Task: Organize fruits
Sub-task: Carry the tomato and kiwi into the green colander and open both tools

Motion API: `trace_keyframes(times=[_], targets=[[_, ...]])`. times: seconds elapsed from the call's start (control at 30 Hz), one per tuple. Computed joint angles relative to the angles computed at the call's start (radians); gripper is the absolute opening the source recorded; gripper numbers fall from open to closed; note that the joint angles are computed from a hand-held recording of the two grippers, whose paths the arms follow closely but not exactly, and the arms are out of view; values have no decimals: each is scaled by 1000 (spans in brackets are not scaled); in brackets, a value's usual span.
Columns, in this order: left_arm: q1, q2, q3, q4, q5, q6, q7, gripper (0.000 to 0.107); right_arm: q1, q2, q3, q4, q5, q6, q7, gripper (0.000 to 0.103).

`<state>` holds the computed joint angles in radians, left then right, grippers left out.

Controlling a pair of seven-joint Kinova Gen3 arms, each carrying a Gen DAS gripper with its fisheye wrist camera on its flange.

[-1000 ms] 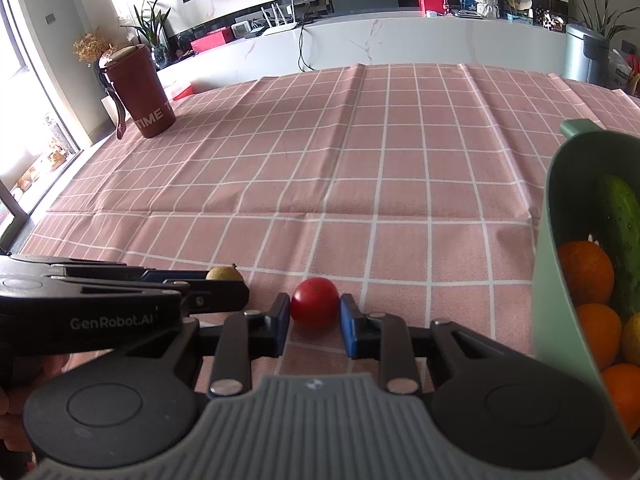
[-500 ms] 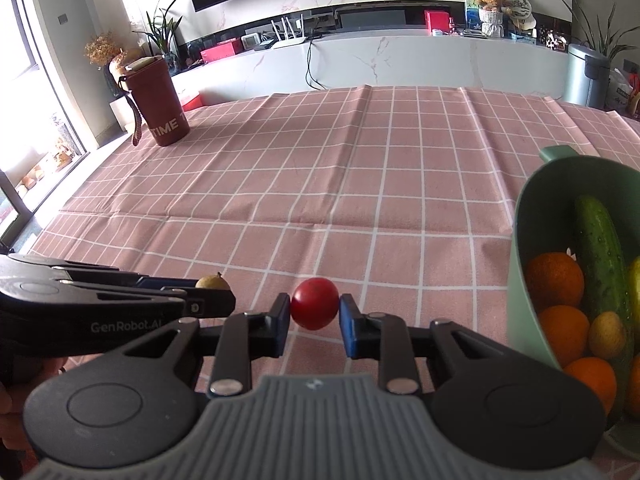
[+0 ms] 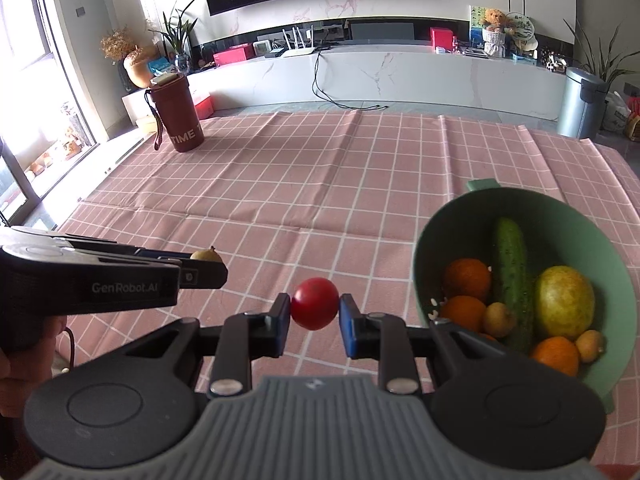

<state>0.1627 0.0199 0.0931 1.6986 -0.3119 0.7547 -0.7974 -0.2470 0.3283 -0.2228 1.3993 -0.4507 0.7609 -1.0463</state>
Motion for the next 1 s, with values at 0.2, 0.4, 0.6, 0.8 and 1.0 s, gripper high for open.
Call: trace_keyframes(times=[0.2, 0.4, 0.6, 0.8, 1.0], targets=[[44, 29, 23, -50, 6, -3, 28, 29, 90, -36, 15, -34, -48, 103, 99, 22], [51, 96, 25, -150, 147, -5, -113, 29, 146, -15, 60, -134, -33, 243, 178, 22], [68, 204, 21, -284, 226, 36, -235, 29, 166, 51, 86, -252, 31, 332, 205, 22], [59, 336, 3, -451, 294, 154, -314, 29, 176, 146, 77, -377, 59, 412, 230, 22], [38, 433, -4, -576, 345, 279, -385, 29, 142, 271, 81, -561, 110, 553, 210, 22]])
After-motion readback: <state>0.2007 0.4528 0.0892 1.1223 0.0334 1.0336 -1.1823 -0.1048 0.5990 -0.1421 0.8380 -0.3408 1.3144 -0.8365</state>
